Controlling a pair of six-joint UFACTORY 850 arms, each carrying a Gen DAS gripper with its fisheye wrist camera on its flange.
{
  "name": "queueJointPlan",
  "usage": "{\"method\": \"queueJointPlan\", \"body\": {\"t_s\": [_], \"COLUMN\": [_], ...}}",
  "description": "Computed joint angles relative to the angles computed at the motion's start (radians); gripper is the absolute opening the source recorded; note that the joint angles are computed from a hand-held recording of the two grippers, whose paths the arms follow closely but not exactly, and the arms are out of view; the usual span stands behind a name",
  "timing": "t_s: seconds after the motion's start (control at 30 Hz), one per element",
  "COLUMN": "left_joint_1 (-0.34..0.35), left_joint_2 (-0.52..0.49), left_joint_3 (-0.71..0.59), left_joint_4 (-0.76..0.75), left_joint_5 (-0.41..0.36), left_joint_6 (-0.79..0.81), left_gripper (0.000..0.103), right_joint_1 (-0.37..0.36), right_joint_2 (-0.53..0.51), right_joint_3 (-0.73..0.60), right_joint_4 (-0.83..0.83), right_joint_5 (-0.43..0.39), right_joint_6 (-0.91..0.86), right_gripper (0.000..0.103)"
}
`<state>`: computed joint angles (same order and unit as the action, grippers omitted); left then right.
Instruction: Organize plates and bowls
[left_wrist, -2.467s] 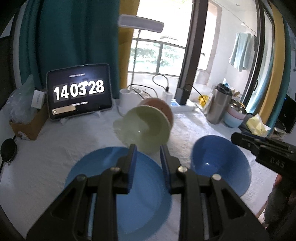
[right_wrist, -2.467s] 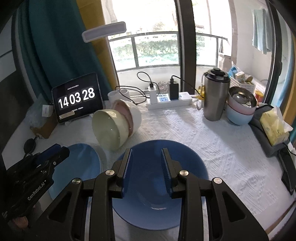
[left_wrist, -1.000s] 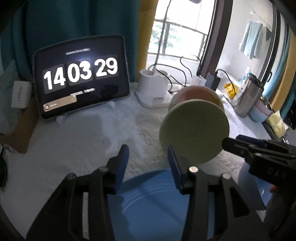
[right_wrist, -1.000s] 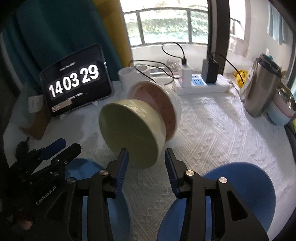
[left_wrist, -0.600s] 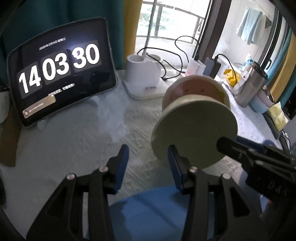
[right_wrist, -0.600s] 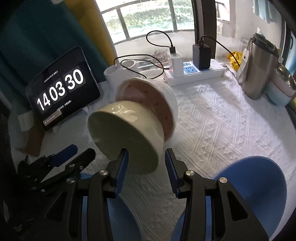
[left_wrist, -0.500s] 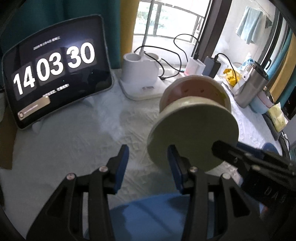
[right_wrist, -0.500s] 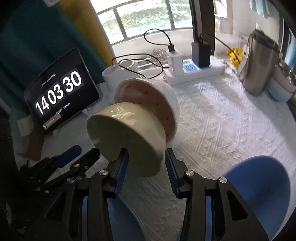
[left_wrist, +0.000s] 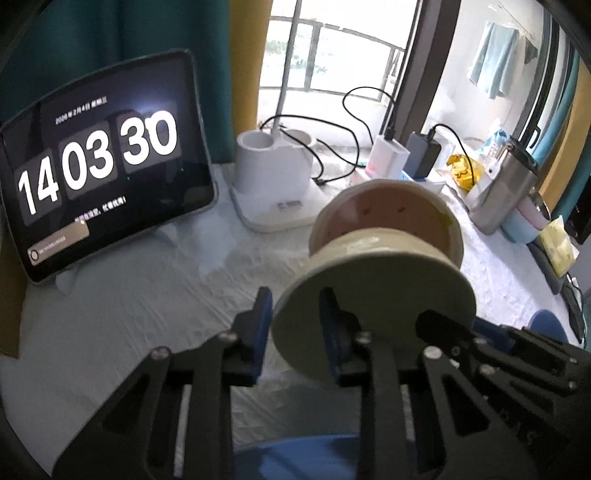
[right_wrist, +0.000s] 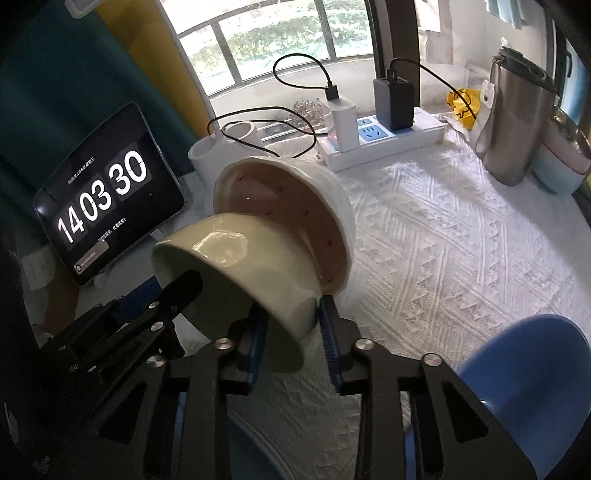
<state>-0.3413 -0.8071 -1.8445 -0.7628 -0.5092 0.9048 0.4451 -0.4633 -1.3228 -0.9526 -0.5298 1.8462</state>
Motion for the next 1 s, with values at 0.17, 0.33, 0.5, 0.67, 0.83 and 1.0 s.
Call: {"method": "queueJointPlan", "body": {"t_s": [0.17, 0.33, 0.5, 0.67, 0.83, 1.0], "left_joint_1": [0.006, 0.006, 0.01, 0.016, -0.007, 0.001], "left_joint_2": [0.026, 0.053, 0.071, 0.1, 0.163, 0.129], "left_joint_3": [0.035, 0.071, 0.093, 0.126, 0.199, 0.162], "left_joint_4": [-0.051, -0.075, -0.095, -0.192, -0.221, -0.105], "left_joint_5": [0.016, 0.032, 0.009, -0.032, 0.076, 0.061], "left_joint_6": [0.046, 0.077, 0.087, 0.183, 0.249, 0.102], "left_gripper": [0.019, 0.019, 0.019, 0.014, 0.012, 0.013], "right_joint_1": [-0.003, 0.01, 0.02, 0.034, 0.078, 0.075], "right_joint_2": [0.018, 0.04, 0.066, 0.1, 0.112, 0.115], "right_joint_3": [0.027, 0.052, 0.078, 0.109, 0.095, 0.11], "right_joint_4": [-0.02, -0.088, -0.129, -0.202, -0.276, -0.217], "right_joint_5": [0.018, 0.009, -0.003, -0.018, -0.054, -0.052], "right_joint_6": [0.038, 0.101, 0.144, 0.21, 0.215, 0.203], "right_gripper": [0.016, 0.012, 0.012, 0.008, 0.0, 0.0]}}
